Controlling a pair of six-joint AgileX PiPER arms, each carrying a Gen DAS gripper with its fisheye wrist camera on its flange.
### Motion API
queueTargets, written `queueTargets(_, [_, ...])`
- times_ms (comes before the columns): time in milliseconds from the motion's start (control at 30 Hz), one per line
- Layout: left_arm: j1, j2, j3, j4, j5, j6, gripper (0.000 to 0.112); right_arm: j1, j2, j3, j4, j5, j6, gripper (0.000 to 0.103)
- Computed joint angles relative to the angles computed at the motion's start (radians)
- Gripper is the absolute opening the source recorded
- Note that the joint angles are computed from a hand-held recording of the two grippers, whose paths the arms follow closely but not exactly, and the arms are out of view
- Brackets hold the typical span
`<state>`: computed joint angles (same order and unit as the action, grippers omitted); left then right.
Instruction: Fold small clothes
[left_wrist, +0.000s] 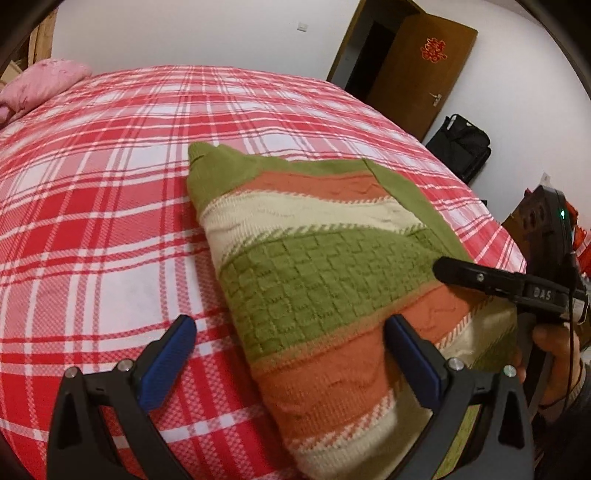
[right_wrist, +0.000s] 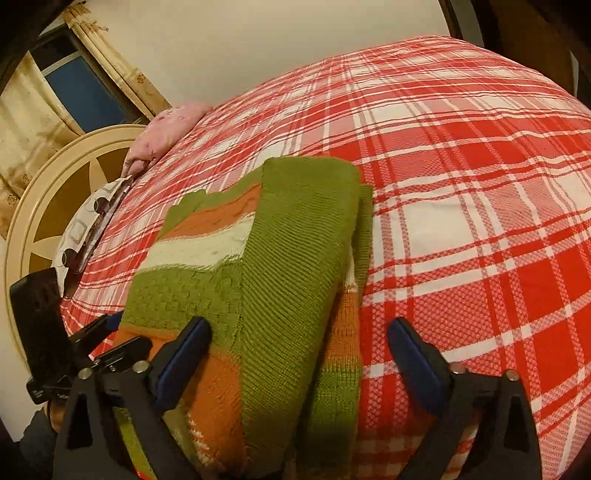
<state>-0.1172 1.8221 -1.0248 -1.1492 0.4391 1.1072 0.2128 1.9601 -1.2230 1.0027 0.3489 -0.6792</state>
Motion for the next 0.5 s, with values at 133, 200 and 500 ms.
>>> queueTargets(133, [-0.023,-0.009,0.004,0.011,-0.036,-0.008,0.103,-0.011,0.006,0.007,0.135,0.021,-0.123,0.066])
queueTargets(200, [-0.031,-0.012,0.006,0.006,-0.046,-0.001,0.103,0.004,-0.002,0.016,0.159,0.006,-0.161,0.057])
queueTargets(500, [-0.060,-0.016,0.008,-0.027,-0.070,0.041,0.085,0.026,0.008,-0.005,0.116,-0.012,-0.117,0.042])
